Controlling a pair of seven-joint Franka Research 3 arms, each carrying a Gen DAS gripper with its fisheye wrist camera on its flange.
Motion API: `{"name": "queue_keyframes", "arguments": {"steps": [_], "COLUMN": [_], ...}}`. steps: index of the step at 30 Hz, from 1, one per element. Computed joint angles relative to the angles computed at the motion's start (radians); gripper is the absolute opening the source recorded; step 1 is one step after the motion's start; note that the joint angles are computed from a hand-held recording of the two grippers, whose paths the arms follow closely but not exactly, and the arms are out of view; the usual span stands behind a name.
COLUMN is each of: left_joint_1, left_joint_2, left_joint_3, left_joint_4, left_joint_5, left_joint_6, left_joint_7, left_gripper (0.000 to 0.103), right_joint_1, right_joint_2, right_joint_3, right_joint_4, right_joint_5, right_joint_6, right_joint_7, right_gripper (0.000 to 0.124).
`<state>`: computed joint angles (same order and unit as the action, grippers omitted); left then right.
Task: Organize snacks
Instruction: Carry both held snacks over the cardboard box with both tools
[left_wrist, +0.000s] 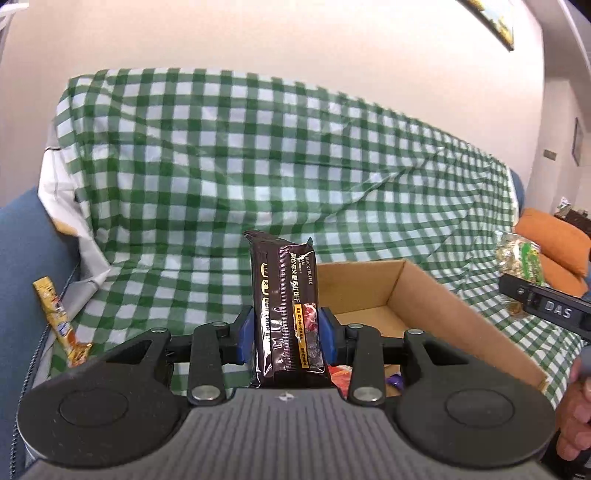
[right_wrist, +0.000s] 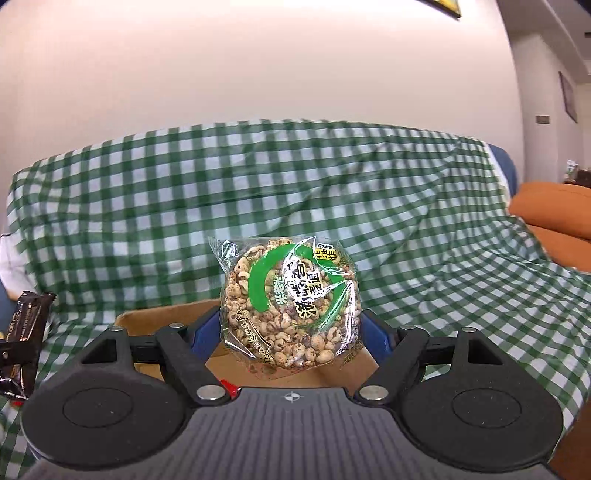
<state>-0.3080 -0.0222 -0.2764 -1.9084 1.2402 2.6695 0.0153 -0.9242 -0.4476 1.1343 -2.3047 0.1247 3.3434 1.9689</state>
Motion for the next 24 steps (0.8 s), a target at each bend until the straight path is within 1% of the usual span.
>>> {"name": "queue_keyframes", "arguments": {"steps": [2, 9, 18, 24], "left_joint_1": [-0.003, -0.032, -0.075, -0.098], "left_joint_2": [0.011, 0.053, 0.116, 0.148], "left_joint_3": [-0.003, 0.000, 0.019, 0.036], "left_joint_4": [0.010, 0.050, 0.112, 0.147], "left_joint_5": [0.030, 0.119, 0.171, 0.201], "left_joint_6": [0.015, 0.057, 0.076, 0.096], "left_joint_7": [-0.014, -0.034, -0.044, -0.055], "left_gripper": [0.040, 0.040, 0.040, 0.040], "right_joint_1": [-0.019, -0.042, -0.086, -0.094], "right_joint_2": [-0.012, -0.051, -0.091, -0.114], "right_joint_3": [0.015, 0.029, 0.063, 0.068], "right_joint_4": [0.003, -0.010, -0.015, -0.024], "right_joint_5": [0.005, 0.015, 0.037, 0.047], "right_joint_6": [0.000, 0.024, 0.062, 0.070], "right_joint_7": [0.010, 0.031, 0.012, -0.003], "right_gripper": [0.079, 0.079, 0.079, 0.080]}}
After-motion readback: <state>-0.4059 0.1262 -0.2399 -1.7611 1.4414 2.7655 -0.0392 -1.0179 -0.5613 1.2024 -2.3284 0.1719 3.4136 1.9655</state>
